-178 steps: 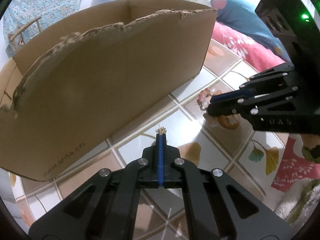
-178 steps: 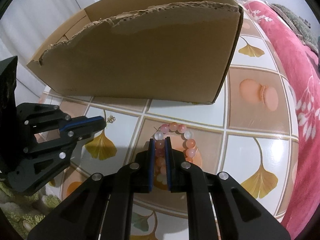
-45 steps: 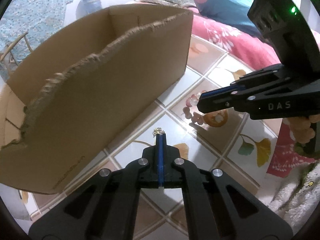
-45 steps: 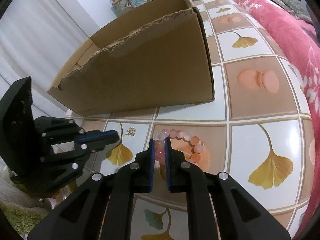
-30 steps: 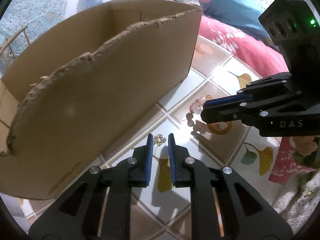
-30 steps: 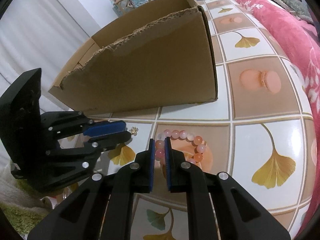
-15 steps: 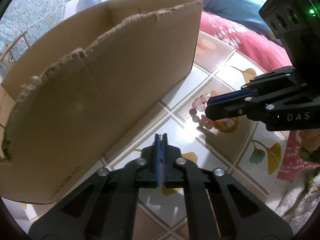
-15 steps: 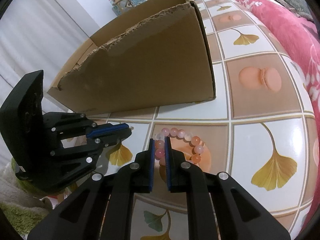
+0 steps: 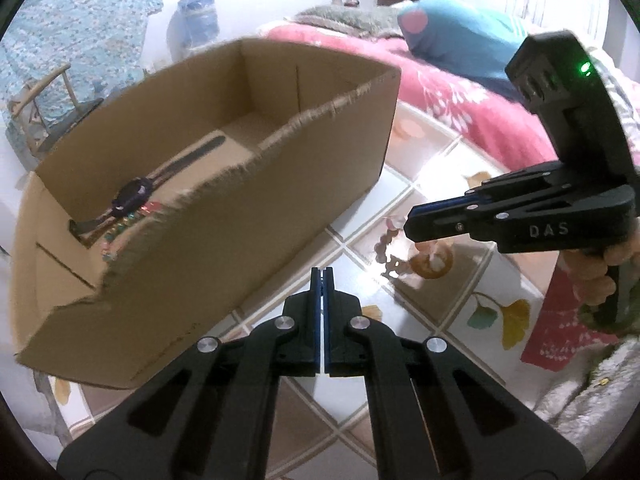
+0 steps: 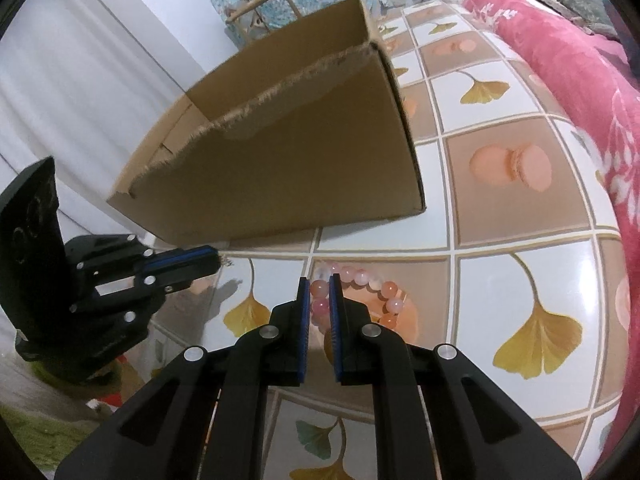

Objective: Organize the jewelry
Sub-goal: 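Carry the bracelet in the right gripper into the box while the left carries the earring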

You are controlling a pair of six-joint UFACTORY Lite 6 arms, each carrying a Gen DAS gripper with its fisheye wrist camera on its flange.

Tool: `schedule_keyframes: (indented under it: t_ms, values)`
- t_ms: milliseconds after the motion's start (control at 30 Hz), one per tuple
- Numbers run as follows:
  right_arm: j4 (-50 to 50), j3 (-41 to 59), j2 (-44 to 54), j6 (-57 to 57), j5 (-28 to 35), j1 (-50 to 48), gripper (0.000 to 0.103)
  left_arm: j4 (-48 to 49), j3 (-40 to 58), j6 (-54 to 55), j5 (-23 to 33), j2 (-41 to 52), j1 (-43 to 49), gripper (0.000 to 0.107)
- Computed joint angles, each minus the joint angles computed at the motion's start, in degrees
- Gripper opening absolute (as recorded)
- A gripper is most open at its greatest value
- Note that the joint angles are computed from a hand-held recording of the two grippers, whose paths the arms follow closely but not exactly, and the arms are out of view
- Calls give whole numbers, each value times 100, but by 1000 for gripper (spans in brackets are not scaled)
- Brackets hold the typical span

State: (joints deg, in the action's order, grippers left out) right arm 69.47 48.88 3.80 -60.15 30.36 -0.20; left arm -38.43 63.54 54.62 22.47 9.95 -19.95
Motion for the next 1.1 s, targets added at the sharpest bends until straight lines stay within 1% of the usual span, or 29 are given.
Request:
schedule_keyframes:
  t_ms: [133,267,433,533,567,633,700,767,867,933,967,1067,1100]
  values:
    - [-98,4,-250,172,233,-153,10,-108,-101,35,89,-425,86,0]
    - [-437,44,-679,551,331,-181,10,-357,-120,135,227,-826,201,0]
    - [-651,216,-1181,817,691,-285,10,-1036,110,662,782,-1193,704,0]
    - [-608,607,-1276,949,975,-278,10,-1341,410,848,1123,-1187,994,0]
    - [-568,730,-1262,957,1013,-244,10,-1488,610,953,1335,-1125,1164,0]
    - [-513,1102,-1201,902,1204,-287,10,-1543,902,982,1417,-999,1304,0]
    - [-507,1551,-1005,873,1274,-242,10,-1546,1202,980,1462,-810,1398,0]
    - [-543,2141,-666,860,1353,-170,10,-1465,1656,867,1624,-474,1558,0]
    - [-606,2974,-23,808,1430,-51,10,-1093,2309,515,1782,118,1744,0]
    - [-782,3610,552,918,1470,52,10,-674,3046,89,2204,797,1876,0]
    - [-877,3981,909,1032,1567,87,10,-622,3265,61,2406,1023,1969,0]
    - [-1254,5033,1922,1480,1900,215,10,-218,4150,-284,2821,1912,2066,0]
    - [-1457,5419,2282,1690,2020,283,10,-88,4283,-356,2919,2070,2085,0]
